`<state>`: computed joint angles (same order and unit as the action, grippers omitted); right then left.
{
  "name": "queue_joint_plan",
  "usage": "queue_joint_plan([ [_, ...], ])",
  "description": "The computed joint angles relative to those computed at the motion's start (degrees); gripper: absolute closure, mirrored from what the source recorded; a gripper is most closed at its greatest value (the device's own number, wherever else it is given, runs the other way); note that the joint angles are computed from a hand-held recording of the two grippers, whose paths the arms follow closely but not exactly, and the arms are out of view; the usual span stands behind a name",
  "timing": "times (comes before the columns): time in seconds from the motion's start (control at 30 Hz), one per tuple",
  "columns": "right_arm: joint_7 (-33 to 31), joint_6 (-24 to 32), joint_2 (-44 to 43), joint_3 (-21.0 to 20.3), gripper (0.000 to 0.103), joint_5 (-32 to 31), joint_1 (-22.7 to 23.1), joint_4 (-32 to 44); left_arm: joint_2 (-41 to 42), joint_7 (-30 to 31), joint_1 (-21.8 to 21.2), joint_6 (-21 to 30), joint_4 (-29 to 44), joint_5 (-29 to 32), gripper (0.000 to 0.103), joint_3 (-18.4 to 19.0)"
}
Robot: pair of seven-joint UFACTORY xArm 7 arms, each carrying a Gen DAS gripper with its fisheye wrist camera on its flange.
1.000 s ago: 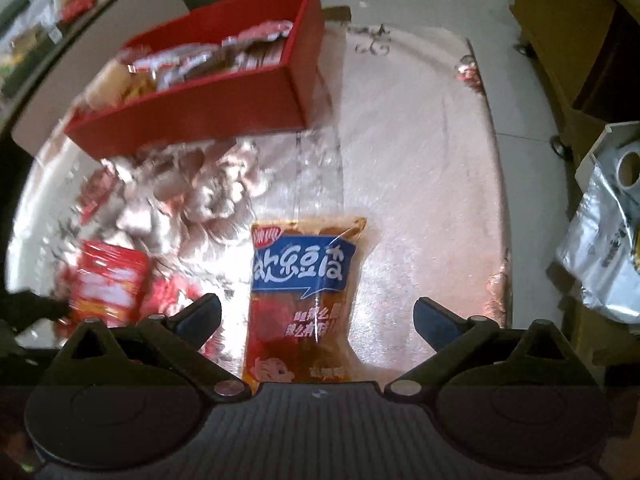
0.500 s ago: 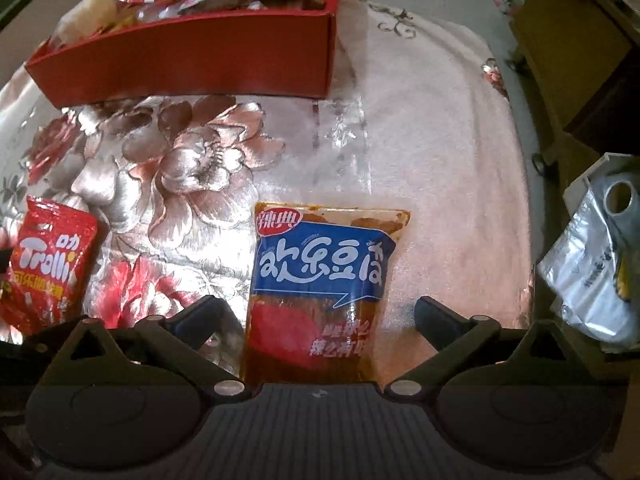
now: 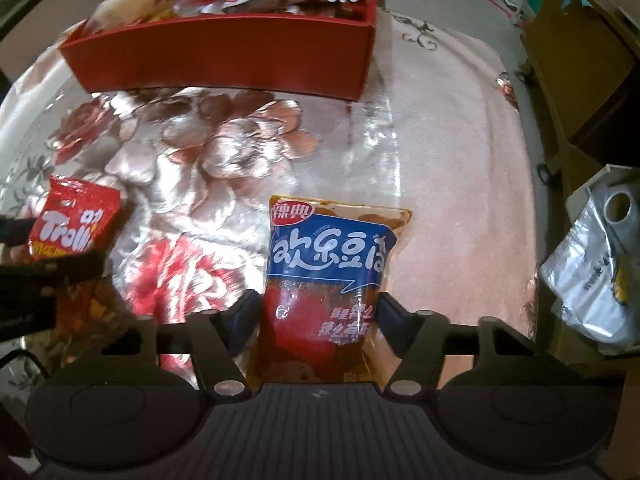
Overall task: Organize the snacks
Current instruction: 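Lift both bags and carry them over the red box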
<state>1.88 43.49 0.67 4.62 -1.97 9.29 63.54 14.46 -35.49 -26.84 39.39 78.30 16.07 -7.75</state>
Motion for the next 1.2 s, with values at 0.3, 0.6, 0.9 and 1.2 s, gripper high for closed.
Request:
queue_joint_plan([
  [0.3, -0.3, -3.4, -1.6, 0.5, 0.037, 2.7, 1.0, 0.4, -2.1, -1.7, -0.1, -2.9, -1.0, 1.7, 0.057, 0.3],
  [0.6, -2.0, -7.2, -0.4, 0.5, 0.037, 7.5, 1.1, 3.7, -2.4, -3.9, 0.4, -5.1, 0.1, 5.3, 0.057, 0.8],
  [0.9, -3.3, -10.3, 1.1, 0.6, 0.037, 10.7, 0.9, 6.5, -1.5, -4.6, 0.7, -6.6, 2.6, 6.9, 0.057, 1.5],
  [1.2, -3.0, -11.6, 2.4, 0.9, 0.037, 10.8, 1.1, 8.6, -1.7, -6.0, 0.8, -8.0, 3.6, 8.5, 0.057, 2.2],
])
